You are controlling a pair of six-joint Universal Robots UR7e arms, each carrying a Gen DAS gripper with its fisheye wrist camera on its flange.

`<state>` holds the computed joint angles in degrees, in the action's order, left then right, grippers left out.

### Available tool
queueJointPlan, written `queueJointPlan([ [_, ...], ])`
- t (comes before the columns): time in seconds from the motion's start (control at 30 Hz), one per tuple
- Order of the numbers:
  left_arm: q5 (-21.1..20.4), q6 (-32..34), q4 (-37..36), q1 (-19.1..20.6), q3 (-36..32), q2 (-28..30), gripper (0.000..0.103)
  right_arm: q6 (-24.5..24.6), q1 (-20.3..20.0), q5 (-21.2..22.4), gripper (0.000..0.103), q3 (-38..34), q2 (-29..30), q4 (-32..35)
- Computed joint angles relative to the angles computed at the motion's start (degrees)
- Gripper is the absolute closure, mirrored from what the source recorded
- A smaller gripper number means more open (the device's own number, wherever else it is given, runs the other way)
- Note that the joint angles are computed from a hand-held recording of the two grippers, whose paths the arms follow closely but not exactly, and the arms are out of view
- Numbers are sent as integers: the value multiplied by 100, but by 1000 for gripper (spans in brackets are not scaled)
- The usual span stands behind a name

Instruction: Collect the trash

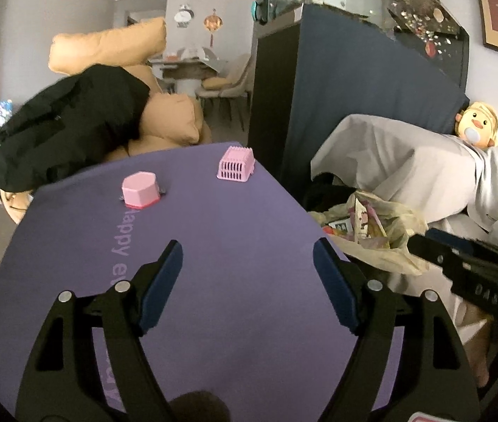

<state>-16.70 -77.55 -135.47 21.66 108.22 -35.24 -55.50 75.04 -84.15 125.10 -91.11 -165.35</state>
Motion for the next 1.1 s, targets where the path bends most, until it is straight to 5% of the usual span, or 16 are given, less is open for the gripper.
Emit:
queueJointPlan([
  [0.3, 105, -168, 559, -141, -428, 264, 30, -452, -123, -65, 64, 411, -300, -533],
  [1.1, 8, -535, 1006, -146, -536, 250, 30, -283, -236, 59, 63, 302, -417, -263],
])
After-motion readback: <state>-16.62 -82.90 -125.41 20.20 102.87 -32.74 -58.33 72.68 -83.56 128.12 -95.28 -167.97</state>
